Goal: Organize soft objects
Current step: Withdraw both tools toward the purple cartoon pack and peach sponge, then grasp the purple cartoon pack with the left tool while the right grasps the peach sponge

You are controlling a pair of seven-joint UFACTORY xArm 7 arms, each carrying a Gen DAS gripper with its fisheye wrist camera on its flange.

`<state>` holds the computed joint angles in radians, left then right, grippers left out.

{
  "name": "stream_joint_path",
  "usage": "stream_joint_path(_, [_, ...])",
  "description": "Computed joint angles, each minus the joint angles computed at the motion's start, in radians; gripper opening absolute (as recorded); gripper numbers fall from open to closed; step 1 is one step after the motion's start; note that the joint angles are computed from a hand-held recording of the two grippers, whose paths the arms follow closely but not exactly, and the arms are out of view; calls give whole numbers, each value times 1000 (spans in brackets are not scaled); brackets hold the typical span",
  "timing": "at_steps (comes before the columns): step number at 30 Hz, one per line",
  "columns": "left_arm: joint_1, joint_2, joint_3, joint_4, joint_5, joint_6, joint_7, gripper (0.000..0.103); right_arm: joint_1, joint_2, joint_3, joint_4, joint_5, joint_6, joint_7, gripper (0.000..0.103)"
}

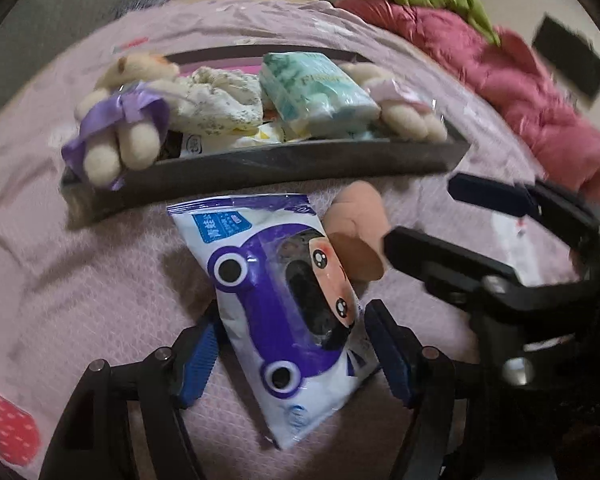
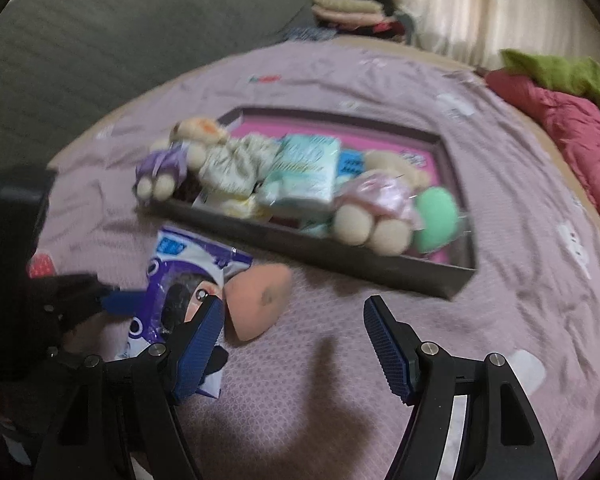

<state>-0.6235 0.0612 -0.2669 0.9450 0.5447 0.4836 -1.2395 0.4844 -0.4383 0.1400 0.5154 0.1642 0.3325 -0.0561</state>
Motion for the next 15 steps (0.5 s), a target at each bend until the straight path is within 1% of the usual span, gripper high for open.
stream_joint_path(2, [2,0,2,-4,-1,-5,-2,70,-13,31,19,17,-27,4,5,74])
stream_joint_path(6, [13,-8,8,-29,-8,-45,-9,69,5,84,3,39,7,-12,0,74])
stream_joint_path(13, [25,-5,15,-42,23,-86,-24,67,48,151,-47,72,147,-12,-99,74])
stream_joint_path(14, [26,-5,17,-45,33,-90,-32,65,55,156,-52,76,170,-16,-122,69])
stream_joint_path(15, [26,-4,17,-43,41,-90,-38,64,78,161,-71,81,218,-14,-167,66])
